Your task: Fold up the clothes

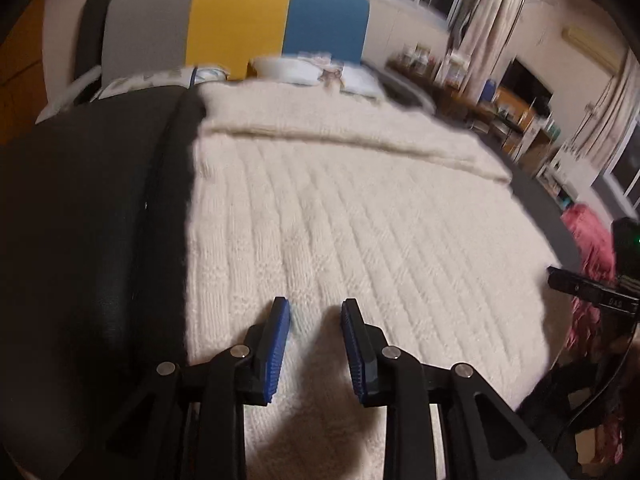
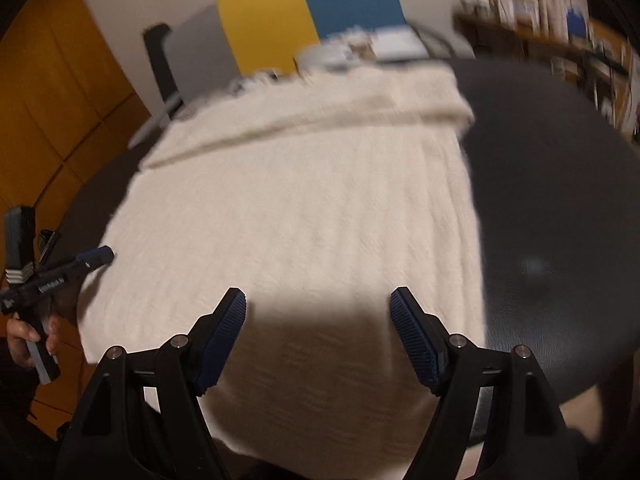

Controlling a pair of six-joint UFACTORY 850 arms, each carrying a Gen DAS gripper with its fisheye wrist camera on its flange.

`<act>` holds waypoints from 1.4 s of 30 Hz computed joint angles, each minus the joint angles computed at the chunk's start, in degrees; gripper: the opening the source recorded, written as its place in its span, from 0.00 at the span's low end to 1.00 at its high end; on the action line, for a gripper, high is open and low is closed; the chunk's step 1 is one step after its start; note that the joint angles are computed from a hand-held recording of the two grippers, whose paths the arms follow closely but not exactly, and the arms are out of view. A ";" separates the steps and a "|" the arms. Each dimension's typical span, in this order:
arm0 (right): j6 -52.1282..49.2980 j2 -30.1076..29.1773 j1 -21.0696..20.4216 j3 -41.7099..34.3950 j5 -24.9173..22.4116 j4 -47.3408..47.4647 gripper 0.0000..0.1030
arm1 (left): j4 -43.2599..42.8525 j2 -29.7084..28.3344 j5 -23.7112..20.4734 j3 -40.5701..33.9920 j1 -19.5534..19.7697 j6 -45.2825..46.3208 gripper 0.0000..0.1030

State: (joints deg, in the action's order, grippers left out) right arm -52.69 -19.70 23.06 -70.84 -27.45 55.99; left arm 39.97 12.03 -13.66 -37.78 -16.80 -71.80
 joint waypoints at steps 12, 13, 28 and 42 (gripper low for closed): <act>-5.06 -7.97 -4.52 -11.70 -6.97 12.92 0.75 | -6.12 -7.82 -1.31 -8.42 5.11 8.74 0.26; -4.57 -9.66 -4.77 -13.70 -7.68 13.39 0.75 | -4.56 -8.12 -0.70 -8.13 5.26 7.26 0.26; 14.88 -22.60 -2.41 -33.80 -7.96 -10.97 0.73 | -9.28 -17.13 -2.59 -17.56 9.69 19.50 0.26; 8.43 -15.39 -1.84 -23.80 -5.25 -8.99 0.63 | -4.57 -9.79 -0.67 -11.37 5.54 11.17 0.26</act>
